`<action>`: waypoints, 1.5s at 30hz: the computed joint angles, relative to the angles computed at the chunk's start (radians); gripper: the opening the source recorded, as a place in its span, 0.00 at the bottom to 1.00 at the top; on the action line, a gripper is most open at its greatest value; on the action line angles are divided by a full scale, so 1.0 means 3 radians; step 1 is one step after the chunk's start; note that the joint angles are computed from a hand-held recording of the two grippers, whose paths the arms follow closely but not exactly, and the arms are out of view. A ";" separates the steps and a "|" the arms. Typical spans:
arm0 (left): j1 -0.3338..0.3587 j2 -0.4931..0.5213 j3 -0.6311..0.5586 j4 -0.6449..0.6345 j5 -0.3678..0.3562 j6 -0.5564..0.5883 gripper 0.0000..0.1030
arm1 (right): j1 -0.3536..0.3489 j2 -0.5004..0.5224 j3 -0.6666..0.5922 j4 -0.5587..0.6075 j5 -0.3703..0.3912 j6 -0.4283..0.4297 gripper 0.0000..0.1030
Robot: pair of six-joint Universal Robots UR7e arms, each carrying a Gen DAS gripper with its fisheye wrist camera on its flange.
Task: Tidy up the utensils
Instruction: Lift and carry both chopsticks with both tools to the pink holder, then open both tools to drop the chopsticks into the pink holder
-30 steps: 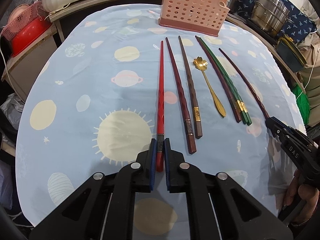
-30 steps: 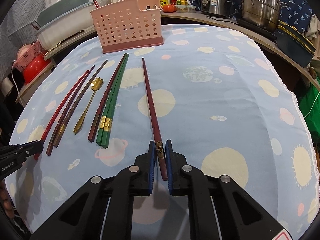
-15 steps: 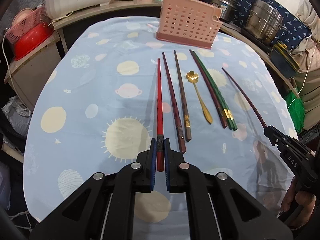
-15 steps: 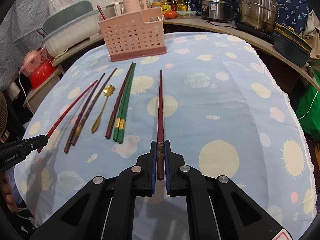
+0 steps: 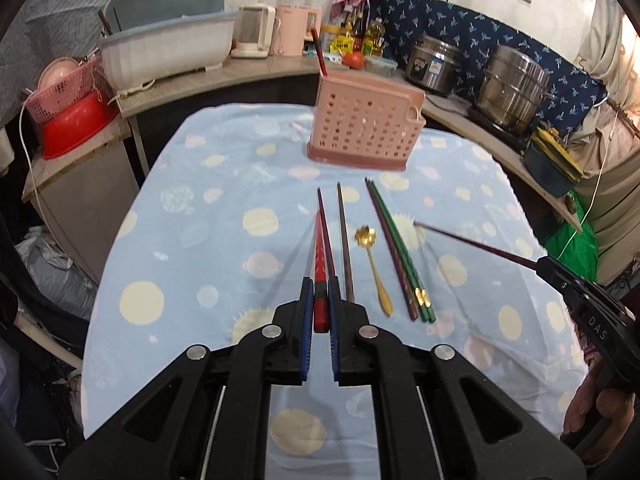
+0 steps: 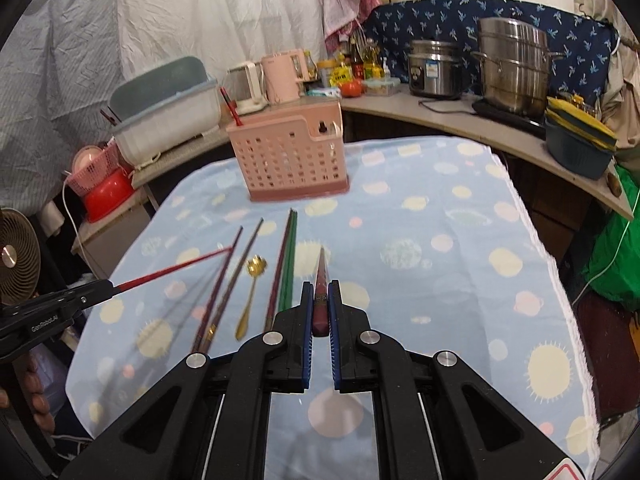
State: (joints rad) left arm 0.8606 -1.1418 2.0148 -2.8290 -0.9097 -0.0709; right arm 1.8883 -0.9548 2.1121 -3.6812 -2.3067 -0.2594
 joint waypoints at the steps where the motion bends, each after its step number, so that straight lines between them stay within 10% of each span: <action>1: -0.0009 0.0002 -0.0029 -0.0020 0.0001 0.0025 0.07 | 0.0018 -0.0012 -0.0024 0.0009 0.0001 -0.0012 0.07; 22: -0.0126 0.0455 -0.1065 -0.0324 0.0103 0.0636 0.07 | 0.0135 -0.0104 -0.0788 0.0359 0.0199 -0.0299 0.07; 45: -0.0042 0.1963 -0.3768 -0.0224 -0.0108 0.1492 0.07 | -0.0005 0.0796 -0.3140 0.1067 0.0576 -0.0858 0.07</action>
State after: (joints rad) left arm 0.8481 -0.5530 0.8844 -2.8962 -0.9422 0.3768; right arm 1.8867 -0.7160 1.1701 -3.3612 -2.1337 -0.5168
